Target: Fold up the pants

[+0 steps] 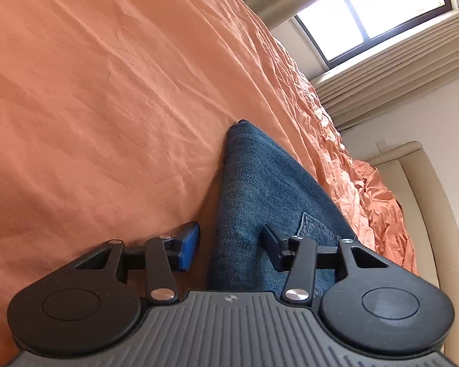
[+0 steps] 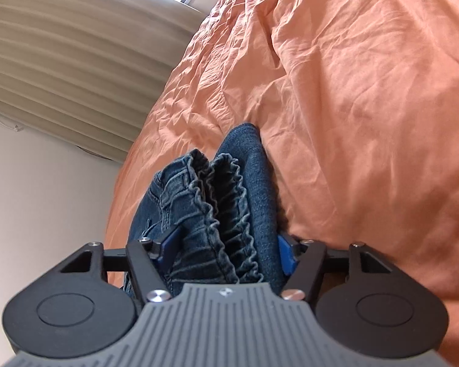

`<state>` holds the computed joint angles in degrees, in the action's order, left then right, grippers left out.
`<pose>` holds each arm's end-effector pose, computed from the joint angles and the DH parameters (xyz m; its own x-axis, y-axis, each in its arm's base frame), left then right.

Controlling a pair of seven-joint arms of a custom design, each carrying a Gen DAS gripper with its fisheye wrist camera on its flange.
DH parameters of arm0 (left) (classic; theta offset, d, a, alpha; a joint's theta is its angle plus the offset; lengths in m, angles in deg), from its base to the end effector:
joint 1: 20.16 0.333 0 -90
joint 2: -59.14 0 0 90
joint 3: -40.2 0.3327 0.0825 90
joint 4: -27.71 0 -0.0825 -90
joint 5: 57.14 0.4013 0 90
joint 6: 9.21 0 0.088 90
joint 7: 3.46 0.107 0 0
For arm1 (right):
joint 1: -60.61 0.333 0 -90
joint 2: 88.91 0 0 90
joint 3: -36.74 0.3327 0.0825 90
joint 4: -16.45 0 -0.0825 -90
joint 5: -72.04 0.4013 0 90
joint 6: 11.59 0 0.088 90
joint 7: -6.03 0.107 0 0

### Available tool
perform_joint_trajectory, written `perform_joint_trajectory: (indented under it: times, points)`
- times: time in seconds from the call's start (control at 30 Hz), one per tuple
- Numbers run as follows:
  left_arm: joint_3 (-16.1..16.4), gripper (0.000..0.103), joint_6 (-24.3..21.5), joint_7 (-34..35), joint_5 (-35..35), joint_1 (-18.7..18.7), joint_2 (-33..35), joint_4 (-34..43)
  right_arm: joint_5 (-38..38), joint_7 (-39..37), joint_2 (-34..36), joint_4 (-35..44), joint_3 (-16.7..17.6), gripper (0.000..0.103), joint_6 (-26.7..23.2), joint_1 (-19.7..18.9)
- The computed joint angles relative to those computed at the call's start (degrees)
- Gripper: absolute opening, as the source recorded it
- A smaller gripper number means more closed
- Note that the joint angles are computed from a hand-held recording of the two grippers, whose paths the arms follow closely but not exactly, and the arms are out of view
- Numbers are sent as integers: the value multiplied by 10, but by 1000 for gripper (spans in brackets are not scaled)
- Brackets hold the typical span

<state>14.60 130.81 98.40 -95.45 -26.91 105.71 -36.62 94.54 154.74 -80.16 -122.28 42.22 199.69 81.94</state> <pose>0.7627 -0.3233 0.4236 -0.2598 -0.6124 0.7466 -0.9285 -0.0542 -0.3674 0.5085 0.1995 0.3813 -0.3596 -0.3918 -0.8469 -0.3664 0.8940 -0.2580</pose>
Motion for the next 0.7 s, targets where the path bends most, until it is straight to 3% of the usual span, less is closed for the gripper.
perform_joint_trajectory:
  times: [0.13,0.2,0.23,0.4,0.57,0.7]
  points:
    - [-4,33,-16,-2,-1,-3,17,24,-42,38,8,-5,4,44,22,-16]
    - [0,29,-14,0,6,-7,15,25,-30,22,2,-7,1,38,21,-9]
    - [1,22,-8,2,9,-9,12,22,-15,3,-2,-7,-1,37,18,-2]
    - [7,12,22,13,24,-18,-13,-3,136,-157,-22,13,-9,21,-6,50]
    - [6,9,58,30,34,-17,-53,-49,323,-336,-39,57,6,19,-9,90]
    - [-14,9,78,68,2,9,-103,-105,457,-495,-53,107,27,19,-4,105]
